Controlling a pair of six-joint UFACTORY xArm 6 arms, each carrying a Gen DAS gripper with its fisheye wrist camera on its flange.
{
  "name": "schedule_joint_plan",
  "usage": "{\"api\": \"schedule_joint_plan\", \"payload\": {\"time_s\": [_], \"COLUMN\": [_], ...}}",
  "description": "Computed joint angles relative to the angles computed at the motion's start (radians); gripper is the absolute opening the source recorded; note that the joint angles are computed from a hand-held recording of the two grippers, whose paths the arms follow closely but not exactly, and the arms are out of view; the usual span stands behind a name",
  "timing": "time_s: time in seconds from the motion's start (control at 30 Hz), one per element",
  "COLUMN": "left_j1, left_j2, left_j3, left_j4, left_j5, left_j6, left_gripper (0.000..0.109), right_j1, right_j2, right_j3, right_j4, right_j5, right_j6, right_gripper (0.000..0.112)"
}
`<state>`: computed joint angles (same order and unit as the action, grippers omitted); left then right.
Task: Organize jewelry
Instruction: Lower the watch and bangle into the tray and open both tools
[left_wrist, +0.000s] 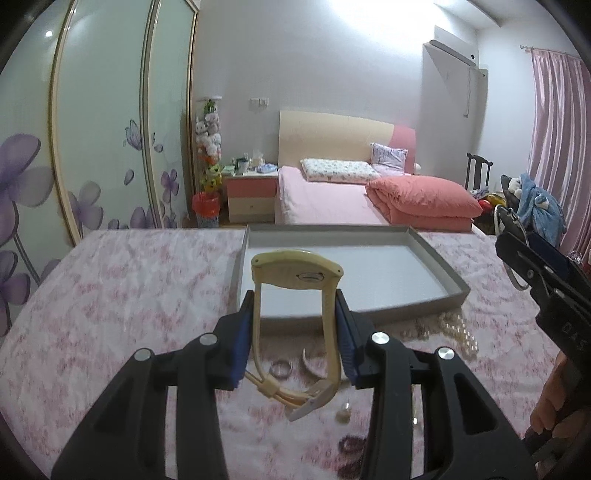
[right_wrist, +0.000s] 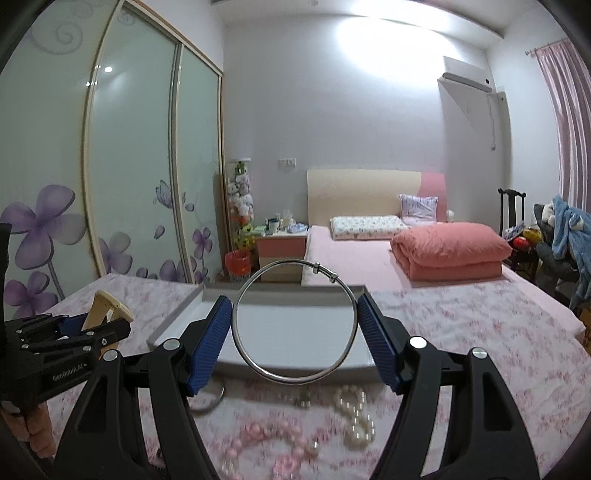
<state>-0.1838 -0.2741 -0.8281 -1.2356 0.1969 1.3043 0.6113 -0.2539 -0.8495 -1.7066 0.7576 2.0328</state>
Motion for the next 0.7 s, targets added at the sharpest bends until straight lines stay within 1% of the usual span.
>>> {"api": "schedule_joint_plan", "payload": {"time_s": [0.1, 0.23, 0.37, 0.4, 0.43, 0.47, 0.53, 0.57, 0.63, 0.7], "left_j1": [-0.018, -0.030, -0.031, -0.029, -0.028, -0.024, -0.014, -0.008, 0.000, 0.005], "left_j2": [0.043, 0.135, 0.258, 0.297, 0.329, 0.371, 0.435, 0.471, 0.525, 0.567], "left_j3": [-0.047, -0.137, -0.237, -0.270, -0.295, -0.332, -0.392, -0.428, -0.487, -0.534], "left_j4": [-0.015, 0.028, 0.223, 0.290, 0.344, 0.422, 0.525, 0.579, 0.650, 0.677], "left_j5": [-0.027, -0.040, -0.027, -0.020, -0.015, 0.000, 0.038, 0.064, 0.118, 0.168], "left_j6": [0.013, -0.038, -0.233, -0.298, -0.350, -0.426, -0.532, -0.589, -0.669, -0.703], "left_gripper": [0.040, 0.040, 0.040, 0.040, 0.040, 0.040, 0.040, 0.040, 0.040, 0.040], "right_j1": [-0.028, -0.087, -0.164, -0.198, -0.216, -0.241, -0.276, -0.298, -0.332, -0.351], "right_j2": [0.024, 0.069, 0.134, 0.167, 0.194, 0.224, 0.284, 0.316, 0.367, 0.409], "right_j3": [-0.032, -0.090, -0.164, -0.197, -0.221, -0.247, -0.288, -0.308, -0.331, -0.343], "right_j4": [-0.024, -0.053, -0.038, -0.011, 0.014, 0.054, 0.156, 0.230, 0.379, 0.544], "right_j5": [-0.015, -0.056, -0.135, -0.183, -0.212, -0.252, -0.309, -0.347, -0.406, -0.443], "right_j6": [0.004, -0.006, -0.035, -0.060, -0.080, -0.116, -0.200, -0.259, -0.373, -0.504], "right_gripper": [0.070, 0.070, 0.070, 0.070, 0.070, 0.070, 0.070, 0.070, 0.070, 0.070]}}
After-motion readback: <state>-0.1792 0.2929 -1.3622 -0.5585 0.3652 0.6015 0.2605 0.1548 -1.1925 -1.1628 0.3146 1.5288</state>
